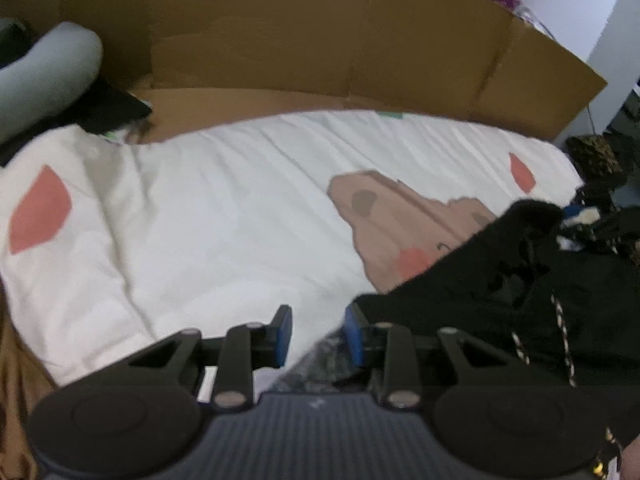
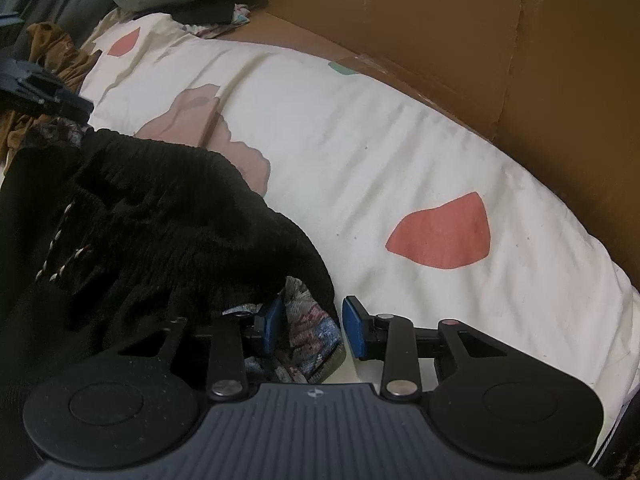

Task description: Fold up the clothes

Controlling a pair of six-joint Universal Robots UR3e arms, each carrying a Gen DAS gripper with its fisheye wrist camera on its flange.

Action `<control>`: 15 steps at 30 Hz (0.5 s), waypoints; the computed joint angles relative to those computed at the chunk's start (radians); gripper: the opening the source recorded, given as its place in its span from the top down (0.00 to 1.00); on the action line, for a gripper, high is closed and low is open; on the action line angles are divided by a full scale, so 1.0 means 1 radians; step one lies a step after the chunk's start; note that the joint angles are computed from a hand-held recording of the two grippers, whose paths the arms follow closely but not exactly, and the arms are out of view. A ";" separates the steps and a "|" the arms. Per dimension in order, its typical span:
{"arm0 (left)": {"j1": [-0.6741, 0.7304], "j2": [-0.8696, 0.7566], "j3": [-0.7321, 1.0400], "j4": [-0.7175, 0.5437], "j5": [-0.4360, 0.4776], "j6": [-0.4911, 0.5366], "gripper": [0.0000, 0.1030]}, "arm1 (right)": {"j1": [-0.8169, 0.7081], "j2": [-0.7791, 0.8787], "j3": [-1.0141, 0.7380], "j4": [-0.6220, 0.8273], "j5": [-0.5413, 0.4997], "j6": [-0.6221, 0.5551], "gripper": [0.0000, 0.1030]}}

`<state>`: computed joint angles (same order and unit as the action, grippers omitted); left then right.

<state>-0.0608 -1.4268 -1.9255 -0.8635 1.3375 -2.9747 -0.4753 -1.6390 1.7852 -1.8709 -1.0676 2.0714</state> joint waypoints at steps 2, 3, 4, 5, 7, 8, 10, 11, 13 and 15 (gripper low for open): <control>-0.021 0.000 -0.004 -0.011 0.030 0.011 0.72 | -0.003 -0.008 0.013 -0.009 0.007 0.026 0.60; -0.020 0.008 -0.008 -0.030 0.024 0.020 0.72 | -0.006 -0.013 0.019 -0.008 0.012 0.032 0.60; -0.015 0.015 -0.014 -0.047 0.013 0.027 0.72 | -0.012 -0.022 0.030 -0.007 0.016 0.021 0.60; -0.015 0.014 -0.013 -0.060 0.015 0.028 0.71 | -0.015 -0.030 0.042 -0.011 0.016 0.006 0.59; -0.020 0.007 -0.008 -0.088 0.028 0.023 0.70 | -0.018 -0.030 0.050 -0.013 0.014 -0.003 0.59; -0.021 0.003 -0.007 -0.101 0.031 0.020 0.70 | -0.020 -0.028 0.052 -0.013 0.014 -0.005 0.58; -0.019 -0.004 -0.011 -0.117 0.023 0.017 0.70 | -0.013 -0.030 0.058 -0.018 0.008 -0.021 0.58; -0.020 -0.007 -0.013 -0.123 0.022 0.016 0.70 | -0.009 -0.030 0.060 -0.020 0.003 -0.033 0.58; -0.028 -0.011 -0.021 -0.116 0.028 0.011 0.69 | -0.003 -0.037 0.072 -0.026 0.000 -0.062 0.58; -0.027 -0.015 -0.024 -0.112 0.026 0.005 0.69 | -0.004 -0.044 0.082 -0.028 0.004 -0.072 0.66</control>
